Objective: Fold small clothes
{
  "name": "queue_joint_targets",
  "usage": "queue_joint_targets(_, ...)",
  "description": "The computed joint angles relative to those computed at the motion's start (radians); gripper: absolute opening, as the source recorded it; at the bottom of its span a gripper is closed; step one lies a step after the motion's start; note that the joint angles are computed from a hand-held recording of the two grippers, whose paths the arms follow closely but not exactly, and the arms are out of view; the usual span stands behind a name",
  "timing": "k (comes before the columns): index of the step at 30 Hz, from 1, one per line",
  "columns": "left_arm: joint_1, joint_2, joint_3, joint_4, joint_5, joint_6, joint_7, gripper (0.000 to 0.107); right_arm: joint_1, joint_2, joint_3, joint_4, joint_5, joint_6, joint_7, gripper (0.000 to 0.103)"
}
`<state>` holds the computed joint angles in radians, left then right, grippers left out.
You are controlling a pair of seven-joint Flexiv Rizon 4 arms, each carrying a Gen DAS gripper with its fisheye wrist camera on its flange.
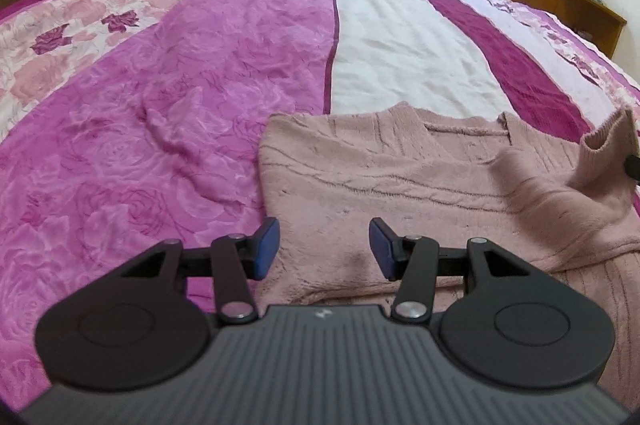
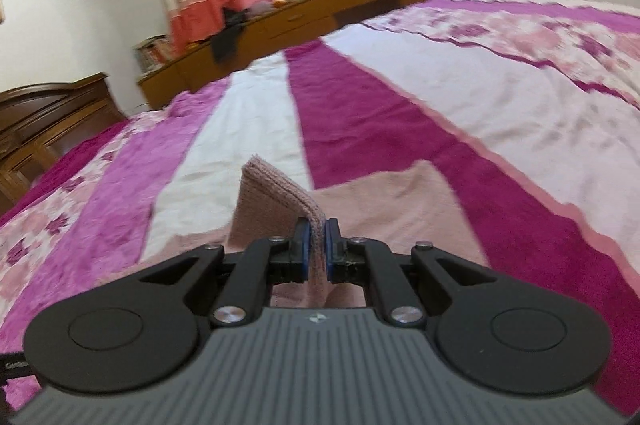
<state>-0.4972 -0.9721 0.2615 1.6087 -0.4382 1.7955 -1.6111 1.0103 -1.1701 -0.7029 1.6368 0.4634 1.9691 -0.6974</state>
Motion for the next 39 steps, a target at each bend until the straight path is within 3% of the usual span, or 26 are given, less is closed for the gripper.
queue_joint_targets(11, -0.07, -0.047, 0.114, -0.057, 0.016, -0.081, -0.053, 0.051, -0.166, 0.056, 0.196, 0.022, -0.104, -0.019, 0.046, 0.01)
queue_joint_targets(14, -0.078, -0.049, 0.131, -0.065, 0.035, -0.095, -0.077, 0.051, -0.17, 0.086, 0.21, 0.054, -0.133, -0.01, 0.016, 0.016)
queue_joint_targets(21, -0.051, -0.039, 0.096, -0.073, 0.086, -0.078, -0.085, 0.051, -0.117, 0.12, 0.151, 0.115, -0.097, 0.003, -0.04, 0.035)
queue_joint_targets(30, -0.072, -0.064, 0.13, -0.105, 0.101, -0.111, -0.116, 0.051, -0.096, 0.065, 0.057, 0.077, -0.101, -0.101, 0.042, 0.037)
queue_joint_targets(34, -0.07, -0.065, 0.131, -0.108, 0.115, -0.115, -0.13, 0.051, -0.145, 0.068, 0.092, 0.057, -0.16, -0.112, 0.096, 0.037)
queue_joint_targets(35, -0.069, -0.066, 0.13, -0.109, 0.118, -0.116, -0.134, 0.051, -0.151, 0.066, 0.095, 0.054, -0.167, -0.105, 0.107, 0.036)
queue_joint_targets(37, -0.069, -0.069, 0.132, -0.114, 0.122, -0.119, -0.14, 0.051, -0.121, 0.043, 0.054, 0.064, -0.142, -0.071, 0.134, 0.016)
queue_joint_targets(39, -0.071, -0.071, 0.136, -0.116, 0.127, -0.121, -0.146, 0.051, -0.071, 0.017, -0.002, 0.089, -0.102, -0.027, 0.134, 0.011)
